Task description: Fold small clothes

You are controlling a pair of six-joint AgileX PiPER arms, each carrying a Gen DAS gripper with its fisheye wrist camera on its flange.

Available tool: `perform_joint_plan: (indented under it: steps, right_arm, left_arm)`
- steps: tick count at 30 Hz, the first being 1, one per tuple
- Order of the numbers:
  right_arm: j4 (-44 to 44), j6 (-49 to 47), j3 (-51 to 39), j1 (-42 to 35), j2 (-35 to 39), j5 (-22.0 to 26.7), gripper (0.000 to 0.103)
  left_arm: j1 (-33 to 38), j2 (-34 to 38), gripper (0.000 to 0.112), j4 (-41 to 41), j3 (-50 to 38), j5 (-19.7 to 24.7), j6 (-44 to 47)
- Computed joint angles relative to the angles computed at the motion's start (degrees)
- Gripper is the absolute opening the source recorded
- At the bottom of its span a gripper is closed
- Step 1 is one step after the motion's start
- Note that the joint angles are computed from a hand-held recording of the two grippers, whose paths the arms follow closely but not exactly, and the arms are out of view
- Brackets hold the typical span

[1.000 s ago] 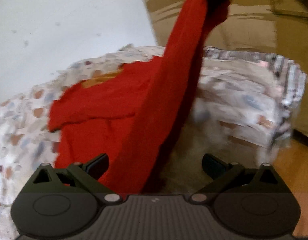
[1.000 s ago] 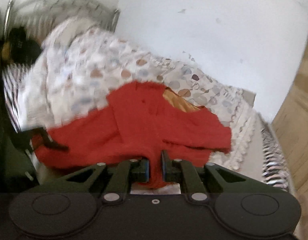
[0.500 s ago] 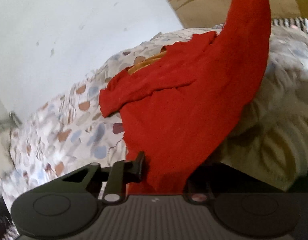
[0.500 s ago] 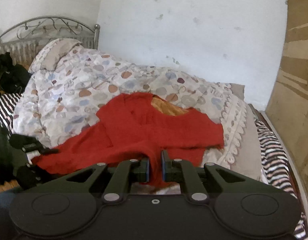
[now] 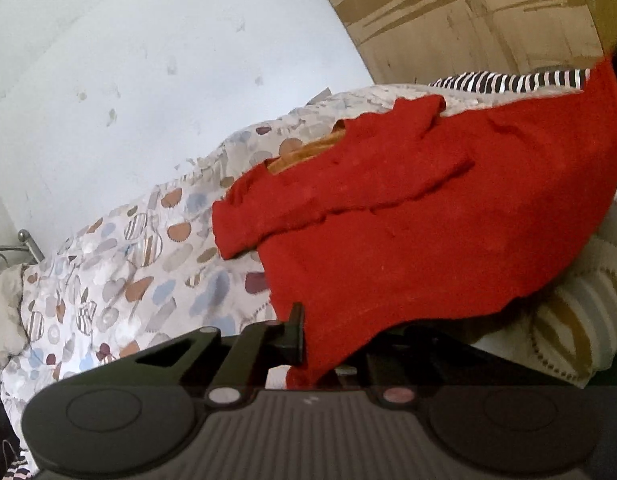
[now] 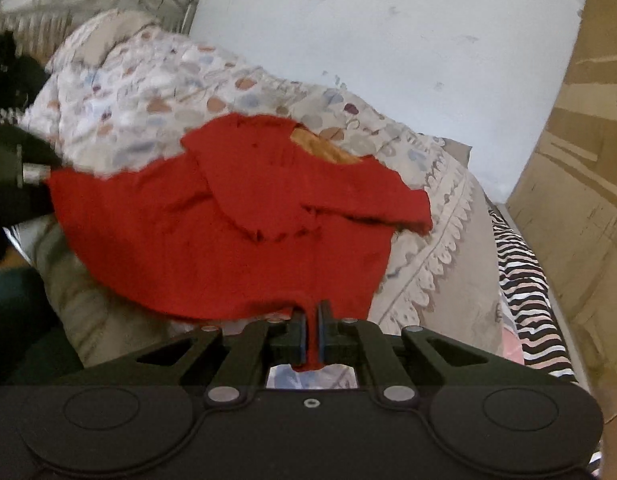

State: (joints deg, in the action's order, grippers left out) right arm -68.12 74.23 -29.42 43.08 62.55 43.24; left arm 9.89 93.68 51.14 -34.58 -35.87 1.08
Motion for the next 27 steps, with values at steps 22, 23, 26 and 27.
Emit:
perform_joint_plan:
  steps: [22,23,26,27]
  right_arm:
    - [-29.52,36.02,-13.88,17.25,48.7,20.3,0.097]
    - [-29.4,36.35,-14.57,16.56,49.54,21.23,0.097]
    - [-27.25,38.45,-13.34,15.31,48.44,23.31,0.083]
    - [-26.14,38.19,-12.25,15.18,47.99,24.57,0.077]
  left_arm:
    - [-1.33,-5.85,0.007,35.06,-12.35,6.32,-43.48]
    - [-1.27,-5.9,0.007,34.27,-12.13,6.23,-42.44]
    - [-0.66,-5.85,0.007,31.71,-11.14,5.8,-38.87]
    - [-0.26,-5.7,0.007,31.32,-10.84,5.49,-38.31]
